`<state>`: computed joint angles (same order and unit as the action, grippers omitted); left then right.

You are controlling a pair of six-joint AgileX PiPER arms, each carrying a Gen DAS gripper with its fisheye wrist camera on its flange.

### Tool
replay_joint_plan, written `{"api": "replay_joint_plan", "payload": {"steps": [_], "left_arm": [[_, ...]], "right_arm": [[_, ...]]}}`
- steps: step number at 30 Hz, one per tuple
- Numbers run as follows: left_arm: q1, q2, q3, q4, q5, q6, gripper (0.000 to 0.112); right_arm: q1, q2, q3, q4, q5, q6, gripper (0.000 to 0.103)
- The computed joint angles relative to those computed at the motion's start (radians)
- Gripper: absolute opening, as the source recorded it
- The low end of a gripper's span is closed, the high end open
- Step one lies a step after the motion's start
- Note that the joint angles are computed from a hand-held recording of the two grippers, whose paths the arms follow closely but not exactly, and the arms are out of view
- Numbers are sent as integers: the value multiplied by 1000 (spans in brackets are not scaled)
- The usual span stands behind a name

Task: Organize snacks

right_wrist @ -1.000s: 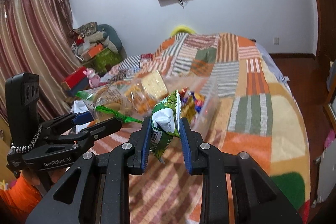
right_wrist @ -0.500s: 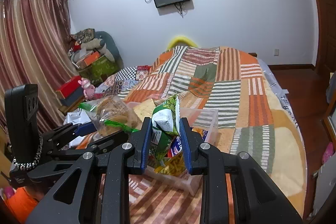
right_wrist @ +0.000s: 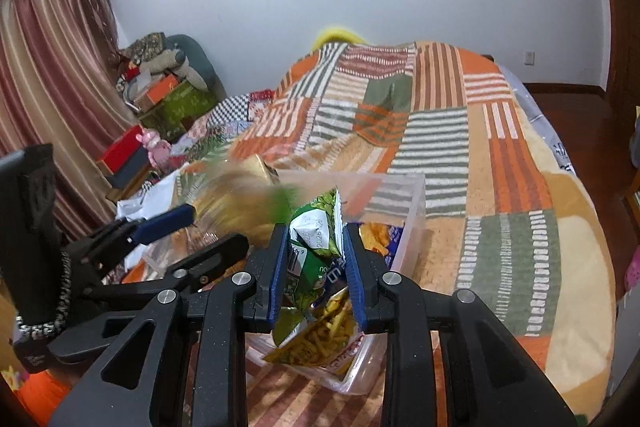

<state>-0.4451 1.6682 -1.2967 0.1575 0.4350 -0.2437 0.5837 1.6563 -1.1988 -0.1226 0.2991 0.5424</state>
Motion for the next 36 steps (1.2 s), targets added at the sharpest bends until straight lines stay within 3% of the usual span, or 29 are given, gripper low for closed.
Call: {"api": "replay_joint_plan", "payload": {"steps": [6,14,22,24,28,36], "left_arm": [[24,-20,18,-113,1,91,76],[75,-132,86,-324,11,241,76],[85,-361,166,-304,24,220,76],[90,-412,180,-306,28,218,76],[94,-511,192,-292,47,192,76],[7,-677,217,-36,95,-43,88]], "right_arm": [[19,-16,-2,-90,41,88,28],[118,-123,14,-417,128,357,38],[219,-250,34,-561,211,507,42],[261,-280,38,-631,253,577,47],[378,-332,44,-815,366,762,69],[541,-390,64,-978,515,938,85]]}}
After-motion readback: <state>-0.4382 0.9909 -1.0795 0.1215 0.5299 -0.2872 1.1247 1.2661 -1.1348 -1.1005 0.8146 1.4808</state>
